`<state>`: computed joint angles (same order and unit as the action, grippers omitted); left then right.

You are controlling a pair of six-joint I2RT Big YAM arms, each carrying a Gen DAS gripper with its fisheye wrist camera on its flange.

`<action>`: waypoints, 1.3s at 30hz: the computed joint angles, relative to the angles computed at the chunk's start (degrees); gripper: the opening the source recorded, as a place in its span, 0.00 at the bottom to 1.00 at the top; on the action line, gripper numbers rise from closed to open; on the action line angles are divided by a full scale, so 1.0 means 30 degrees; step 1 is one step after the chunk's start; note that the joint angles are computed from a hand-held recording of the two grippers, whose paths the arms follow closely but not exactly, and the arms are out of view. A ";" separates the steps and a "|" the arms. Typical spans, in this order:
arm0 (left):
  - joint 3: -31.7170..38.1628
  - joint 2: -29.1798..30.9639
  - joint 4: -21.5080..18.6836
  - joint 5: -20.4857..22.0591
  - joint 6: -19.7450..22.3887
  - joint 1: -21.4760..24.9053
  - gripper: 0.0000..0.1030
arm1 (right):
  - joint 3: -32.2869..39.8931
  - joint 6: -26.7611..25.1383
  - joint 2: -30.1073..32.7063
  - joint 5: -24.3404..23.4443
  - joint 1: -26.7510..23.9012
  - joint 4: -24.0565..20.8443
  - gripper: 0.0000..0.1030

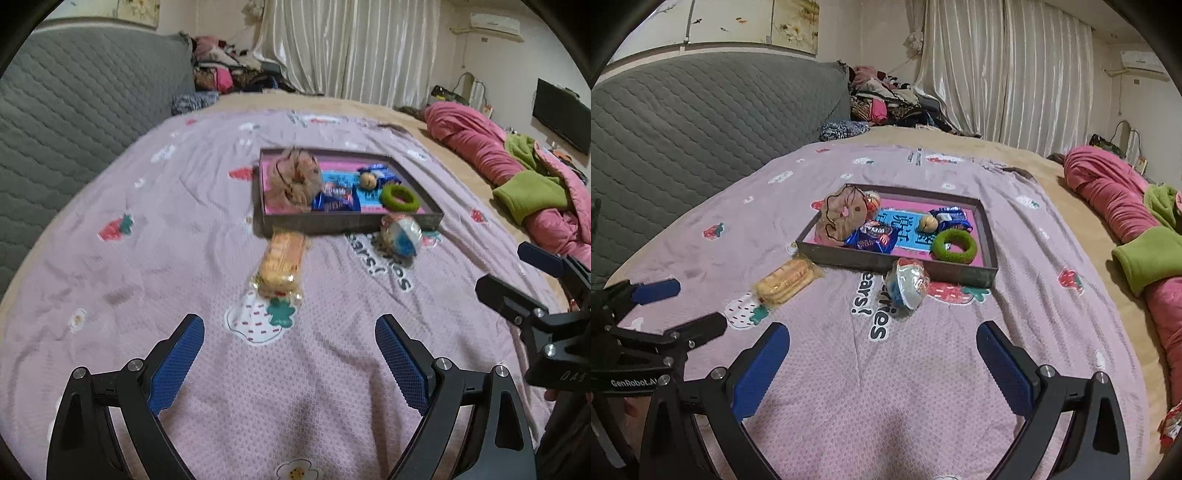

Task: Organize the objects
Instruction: 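Lift both grippers away from the tray and move toward the remaining snacks, then grasp the wrapped cake bar with the left gripper while the right gripper grasps the clear egg toy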

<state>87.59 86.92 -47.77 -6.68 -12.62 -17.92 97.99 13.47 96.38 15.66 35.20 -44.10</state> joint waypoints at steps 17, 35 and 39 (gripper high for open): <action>0.2655 0.3221 -0.0348 -0.0511 0.1201 0.0340 0.91 | 0.2129 0.0456 0.2639 -0.1208 -0.1232 -0.0153 0.99; 0.6126 0.6830 -0.0947 0.0305 0.1278 0.0820 0.91 | 0.7326 -0.0081 0.6764 -0.1220 -0.2158 -0.3455 0.99; 0.6645 0.7364 -0.1349 0.1105 0.0972 0.1010 0.91 | 0.8211 -0.0273 0.7456 -0.1123 -0.2130 -0.3896 0.99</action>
